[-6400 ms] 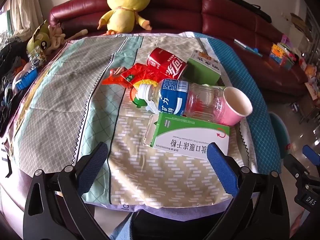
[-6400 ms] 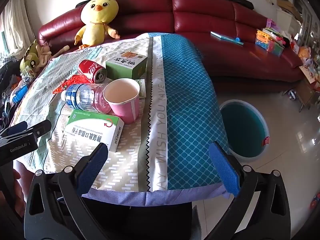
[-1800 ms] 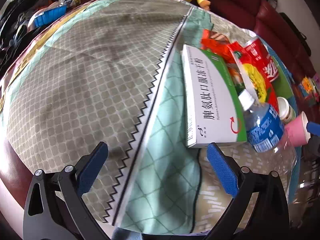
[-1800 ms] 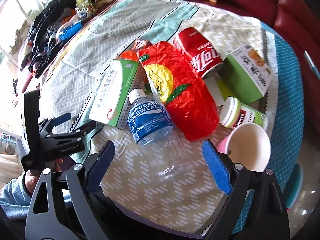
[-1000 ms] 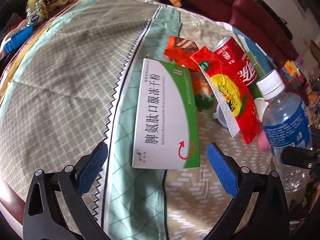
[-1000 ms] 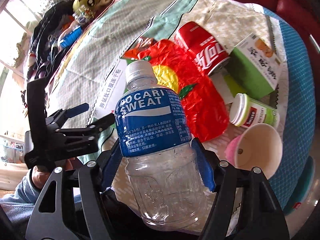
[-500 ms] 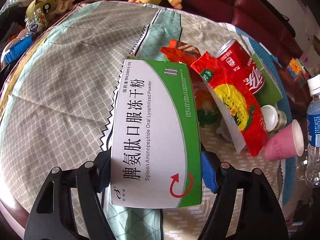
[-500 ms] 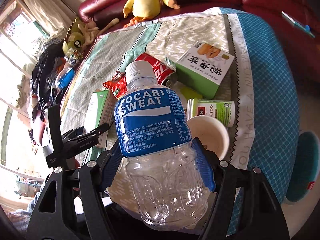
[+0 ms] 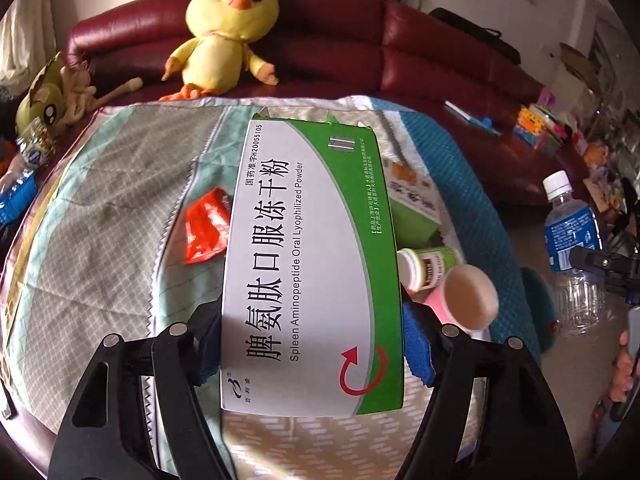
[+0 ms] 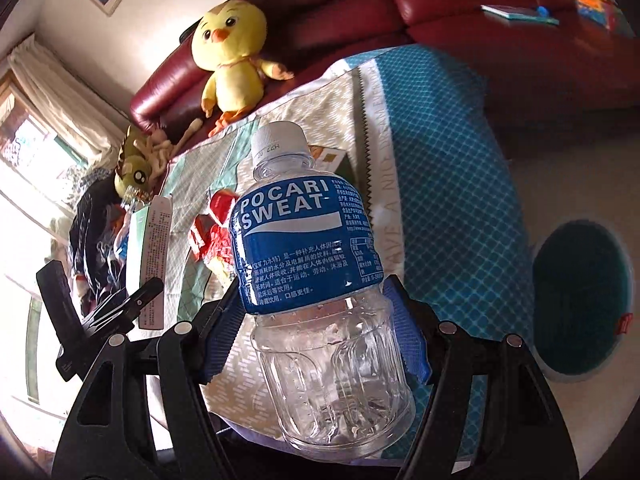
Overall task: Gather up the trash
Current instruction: 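Carry the bottle and the box with both grippers over the teal bin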
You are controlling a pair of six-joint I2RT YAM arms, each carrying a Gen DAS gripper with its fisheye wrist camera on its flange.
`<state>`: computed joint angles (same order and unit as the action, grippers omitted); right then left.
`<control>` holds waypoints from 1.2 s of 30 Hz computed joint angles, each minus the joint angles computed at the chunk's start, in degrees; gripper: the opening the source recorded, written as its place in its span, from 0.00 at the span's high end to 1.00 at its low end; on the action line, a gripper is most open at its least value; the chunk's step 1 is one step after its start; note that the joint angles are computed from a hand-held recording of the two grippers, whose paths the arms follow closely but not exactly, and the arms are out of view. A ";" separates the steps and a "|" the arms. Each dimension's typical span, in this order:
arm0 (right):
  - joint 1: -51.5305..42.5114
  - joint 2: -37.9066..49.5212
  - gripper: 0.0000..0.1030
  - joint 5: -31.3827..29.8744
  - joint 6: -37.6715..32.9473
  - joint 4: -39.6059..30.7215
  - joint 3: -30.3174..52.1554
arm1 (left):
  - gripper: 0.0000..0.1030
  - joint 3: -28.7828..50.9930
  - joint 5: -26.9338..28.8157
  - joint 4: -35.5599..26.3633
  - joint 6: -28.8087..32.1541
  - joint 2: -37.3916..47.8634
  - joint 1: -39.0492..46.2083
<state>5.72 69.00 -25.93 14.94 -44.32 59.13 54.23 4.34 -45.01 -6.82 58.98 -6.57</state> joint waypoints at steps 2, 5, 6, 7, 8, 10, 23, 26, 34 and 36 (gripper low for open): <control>-6.22 -1.84 0.36 -1.33 -2.24 -1.22 -1.40 | 0.30 2.30 -1.16 0.90 -3.12 3.22 -7.80; -18.52 -3.36 0.36 -4.43 -7.54 -3.75 -3.05 | 0.30 5.74 -3.65 4.54 -6.86 9.75 -19.37; -23.11 -3.51 0.36 -5.44 -9.98 -4.75 -3.56 | 0.30 7.01 -4.20 5.85 -7.63 12.37 -22.65; -27.44 -3.21 0.36 -6.16 -12.24 -5.73 -3.67 | 0.30 8.79 -4.36 6.75 -8.40 15.34 -25.64; -31.92 -2.52 0.36 -7.15 -14.73 -6.68 -3.71 | 0.30 10.51 -4.15 7.53 -8.91 18.27 -28.30; -40.13 -0.60 0.36 -8.54 -19.37 -7.83 -3.85 | 0.30 14.46 -4.28 8.65 -9.42 24.23 -33.19; -55.02 23.94 0.36 -6.63 -24.99 5.28 -4.22 | 0.30 43.67 -2.93 5.00 -9.22 59.18 -44.88; -54.69 27.98 0.36 -6.02 -24.35 7.86 -3.51 | 0.30 49.98 -1.72 3.10 -8.49 65.08 -45.06; -54.35 34.57 0.32 -7.02 -22.32 10.27 -2.09 | 0.30 66.44 -1.18 -3.30 -10.23 77.74 -46.65; -54.57 34.87 0.32 -7.00 -23.07 10.06 -1.77 | 0.30 70.44 -1.56 -5.05 -10.56 80.53 -46.89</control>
<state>-48.85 103.87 -32.92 -8.14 -34.25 57.36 124.67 2.78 -50.06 -17.38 139.51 -53.46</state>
